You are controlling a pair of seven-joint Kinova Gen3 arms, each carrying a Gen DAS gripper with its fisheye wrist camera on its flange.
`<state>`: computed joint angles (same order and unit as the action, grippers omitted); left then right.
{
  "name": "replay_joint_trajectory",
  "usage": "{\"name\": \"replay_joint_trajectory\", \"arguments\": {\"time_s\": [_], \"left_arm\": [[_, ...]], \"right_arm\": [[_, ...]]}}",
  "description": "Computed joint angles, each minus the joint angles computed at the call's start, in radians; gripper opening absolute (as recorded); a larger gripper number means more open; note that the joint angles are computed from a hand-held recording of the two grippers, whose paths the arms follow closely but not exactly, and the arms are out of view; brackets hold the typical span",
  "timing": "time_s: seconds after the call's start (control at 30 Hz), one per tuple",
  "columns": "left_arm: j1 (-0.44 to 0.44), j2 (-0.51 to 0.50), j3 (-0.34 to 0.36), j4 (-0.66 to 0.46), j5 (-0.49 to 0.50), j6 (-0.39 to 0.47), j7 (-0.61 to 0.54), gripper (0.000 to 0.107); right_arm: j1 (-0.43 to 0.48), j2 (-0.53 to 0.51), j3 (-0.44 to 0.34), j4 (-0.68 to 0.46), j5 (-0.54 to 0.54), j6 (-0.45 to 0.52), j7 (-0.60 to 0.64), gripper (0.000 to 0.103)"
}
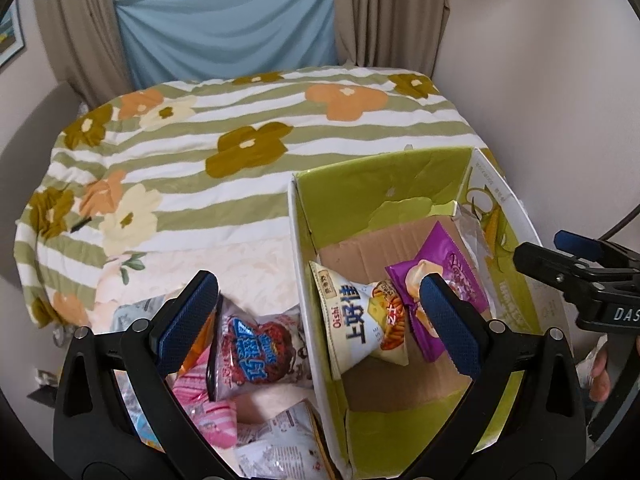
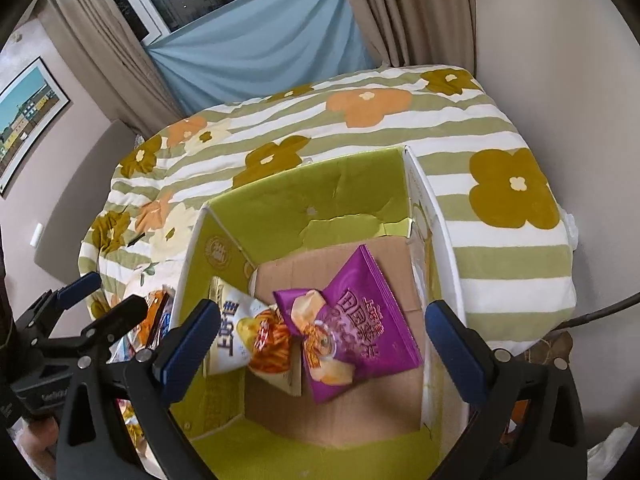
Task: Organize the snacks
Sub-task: 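Open both tools to drop the bags into the green box, then grasp the gold bag with left tool while right tool grasps white printed bag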
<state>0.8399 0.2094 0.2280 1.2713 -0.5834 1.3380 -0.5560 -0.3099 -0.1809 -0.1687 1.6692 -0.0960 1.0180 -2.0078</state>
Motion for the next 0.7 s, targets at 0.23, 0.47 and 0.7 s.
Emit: {"name": "replay_joint_trajectory", "arguments": {"time_s": [0.23,0.47,0.7], "left_arm": [[0.042,-0.053,0.024,0.012,-0.034,0.08,0.084,0.1],[0.014,-0.199,0.102,0.119,-0.058,0.129,0.186,0.1],[-0.056,-0.397,0.168,0.245,-0.024,0.188,0.176,0.1]], "right_arm": [[-0.002,-0.072,-0.028,-0.006,0.031,0.011,0.009,0.102],[0.015,-0.144,-0.16,-0.028,0.146,0.029,-0.1,0.102],[0.024,-0.187,-0.326,-0.054,0.233,0.045,-0.291,0.102]]}}
